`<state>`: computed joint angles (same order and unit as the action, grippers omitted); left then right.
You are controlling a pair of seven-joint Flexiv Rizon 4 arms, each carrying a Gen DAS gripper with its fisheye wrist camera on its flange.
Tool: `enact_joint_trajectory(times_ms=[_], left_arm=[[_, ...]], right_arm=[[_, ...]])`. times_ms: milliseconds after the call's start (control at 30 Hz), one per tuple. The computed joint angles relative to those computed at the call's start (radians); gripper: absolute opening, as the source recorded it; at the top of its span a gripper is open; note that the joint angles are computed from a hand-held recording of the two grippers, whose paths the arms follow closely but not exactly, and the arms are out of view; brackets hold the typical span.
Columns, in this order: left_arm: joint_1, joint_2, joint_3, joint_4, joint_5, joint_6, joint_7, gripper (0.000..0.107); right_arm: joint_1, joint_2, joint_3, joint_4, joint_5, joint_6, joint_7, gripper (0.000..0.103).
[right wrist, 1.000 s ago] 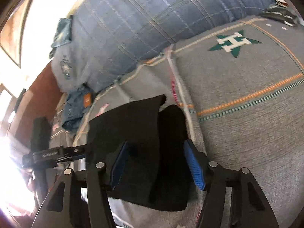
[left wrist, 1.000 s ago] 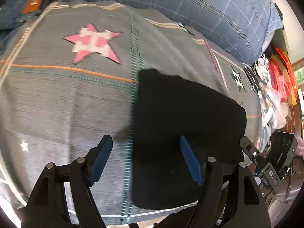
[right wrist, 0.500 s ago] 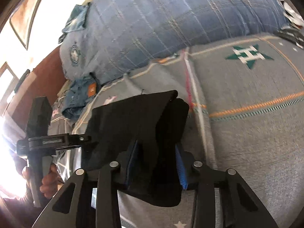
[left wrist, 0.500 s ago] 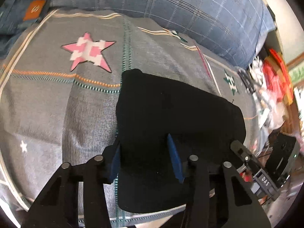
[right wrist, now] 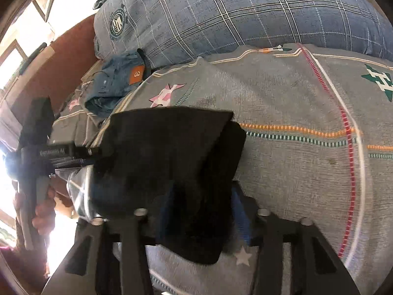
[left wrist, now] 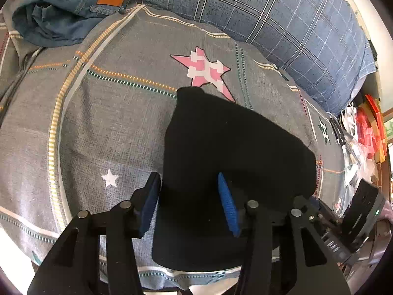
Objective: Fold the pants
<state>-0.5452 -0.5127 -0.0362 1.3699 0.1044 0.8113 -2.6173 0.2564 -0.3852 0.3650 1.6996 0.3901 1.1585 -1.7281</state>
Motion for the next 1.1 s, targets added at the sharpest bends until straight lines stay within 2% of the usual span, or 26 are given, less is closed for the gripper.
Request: enact_joint_trajectory(times_ms=[100,167,200,300,367,467,700,867,933,1000,1100], left_arm=[[0.000,0.006,-0.001,-0.010,0.022,-0.010,0.046,0.055],[-0.004,0.005,0.002,-0.034,0.044,-0.034,0.081,0.055],[-0.007,0.001,0.006,-0.054,0.059,-0.054,0.102,0.059],[-0.035,-0.022,0.036,-0.143,0.134,-0.157,0.130,0.064],[-0.063,-0.047,0.059,-0.222,0.201,-0.248,0.141,0.064],[-0.075,-0.059,0.063,-0.267,0.249,-0.304,0.177,0.065],[-0.052,-0.055,0.054,-0.251,0.243,-0.281,0.199,0.065],[-0.038,-0.050,0.060,-0.240,0.238,-0.256,0.184,0.066],[-0.030,-0.042,0.066,-0.228,0.236,-0.240,0.157,0.070],[-0.011,-0.033,0.061,-0.201,0.214,-0.211,0.137,0.076],[0.029,-0.021,0.034,-0.140,0.144,-0.141,0.126,0.076]], right_arm=[[-0.011,0.010,0.003,-0.012,0.021,-0.024,0.011,0.051],[-0.002,0.028,-0.015,0.003,0.009,-0.004,0.030,0.051],[-0.007,0.034,-0.017,0.003,0.014,-0.001,0.032,0.051],[-0.020,0.045,-0.021,-0.001,0.040,0.008,0.055,0.053],[-0.016,0.043,-0.031,-0.009,0.037,0.006,0.080,0.059],[-0.005,0.029,-0.034,-0.025,0.022,-0.009,0.104,0.061],[0.031,-0.006,-0.049,-0.055,-0.057,-0.019,0.157,0.062],[0.058,-0.037,-0.074,-0.082,-0.130,-0.030,0.230,0.070],[0.069,-0.046,-0.086,-0.088,-0.167,-0.039,0.263,0.073],[0.073,-0.055,-0.090,-0.091,-0.193,-0.047,0.284,0.078],[0.071,-0.069,-0.084,-0.099,-0.211,-0.044,0.302,0.080]])
